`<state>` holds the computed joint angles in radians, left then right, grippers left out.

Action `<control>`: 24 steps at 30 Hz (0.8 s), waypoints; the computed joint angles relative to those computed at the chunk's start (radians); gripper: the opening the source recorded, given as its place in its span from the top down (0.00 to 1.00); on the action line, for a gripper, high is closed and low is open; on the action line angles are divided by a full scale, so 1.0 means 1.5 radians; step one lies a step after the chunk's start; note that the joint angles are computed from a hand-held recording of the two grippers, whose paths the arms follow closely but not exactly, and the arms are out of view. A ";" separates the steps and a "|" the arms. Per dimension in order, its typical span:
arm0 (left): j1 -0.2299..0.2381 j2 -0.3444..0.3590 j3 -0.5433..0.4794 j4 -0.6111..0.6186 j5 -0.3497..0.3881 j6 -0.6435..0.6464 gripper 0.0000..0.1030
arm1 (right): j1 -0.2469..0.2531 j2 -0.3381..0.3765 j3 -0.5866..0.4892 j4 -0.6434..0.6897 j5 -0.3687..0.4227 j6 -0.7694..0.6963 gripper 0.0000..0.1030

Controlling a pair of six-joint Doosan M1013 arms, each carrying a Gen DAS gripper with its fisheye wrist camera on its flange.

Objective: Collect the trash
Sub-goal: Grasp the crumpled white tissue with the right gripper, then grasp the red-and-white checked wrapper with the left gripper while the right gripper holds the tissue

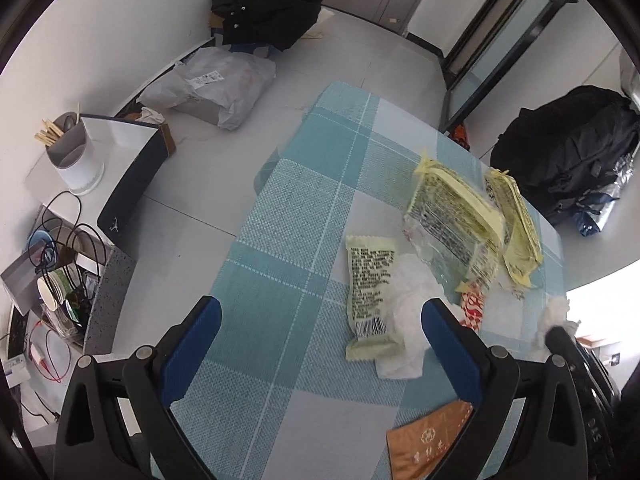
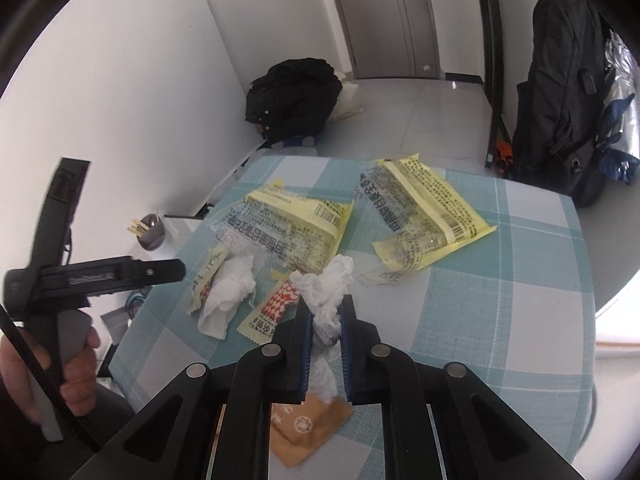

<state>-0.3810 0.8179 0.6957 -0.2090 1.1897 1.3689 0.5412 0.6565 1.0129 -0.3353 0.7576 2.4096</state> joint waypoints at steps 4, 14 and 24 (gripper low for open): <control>-0.004 0.009 -0.012 0.014 0.003 -0.011 0.05 | -0.001 -0.007 0.009 -0.004 -0.011 0.009 0.89; -0.026 0.016 -0.024 0.097 0.014 0.016 0.34 | -0.005 -0.025 0.036 -0.006 -0.046 0.004 0.89; -0.030 0.017 -0.025 0.110 0.009 0.039 0.79 | -0.010 -0.025 0.041 0.016 -0.044 -0.007 0.89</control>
<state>-0.4259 0.8433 0.6576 -0.0445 1.2030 1.4270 0.5269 0.6184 1.0742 -0.3113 0.6923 2.3994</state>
